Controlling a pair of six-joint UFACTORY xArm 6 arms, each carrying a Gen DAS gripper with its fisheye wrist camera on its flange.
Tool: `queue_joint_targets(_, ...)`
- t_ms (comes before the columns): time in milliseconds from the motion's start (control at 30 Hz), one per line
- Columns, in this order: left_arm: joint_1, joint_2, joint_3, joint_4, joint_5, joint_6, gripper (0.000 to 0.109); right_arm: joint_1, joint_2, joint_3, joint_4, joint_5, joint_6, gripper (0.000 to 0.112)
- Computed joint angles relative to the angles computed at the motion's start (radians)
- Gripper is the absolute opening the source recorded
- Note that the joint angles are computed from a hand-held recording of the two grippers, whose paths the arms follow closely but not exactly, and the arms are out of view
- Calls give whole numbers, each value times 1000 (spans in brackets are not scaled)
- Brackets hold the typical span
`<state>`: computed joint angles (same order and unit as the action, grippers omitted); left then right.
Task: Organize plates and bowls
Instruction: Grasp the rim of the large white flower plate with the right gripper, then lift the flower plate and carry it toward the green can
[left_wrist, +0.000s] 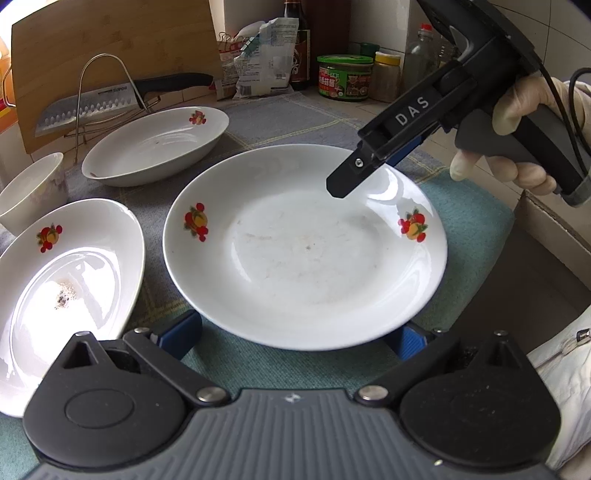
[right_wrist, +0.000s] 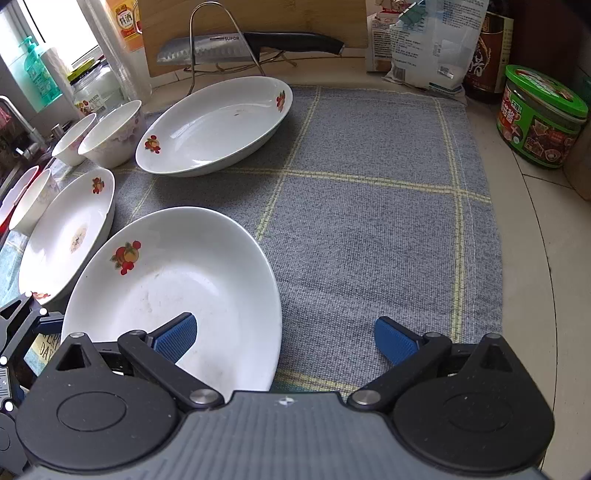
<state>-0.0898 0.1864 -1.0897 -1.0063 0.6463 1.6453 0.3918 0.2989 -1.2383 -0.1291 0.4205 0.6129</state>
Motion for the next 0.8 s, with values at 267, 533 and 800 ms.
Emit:
queue_joint_targets(267, 2, 9, -10, 2, 10, 6, 103, -8, -5, 5, 55, 3, -63, 103)
queue_joint_targets(533, 13, 21, -27, 0, 47, 47, 103, 9, 3, -11, -71, 37, -20, 103)
queue_joint_targets(800, 28, 36, -44, -25, 91, 108, 103, 6, 19, -55, 130, 61, -230, 103)
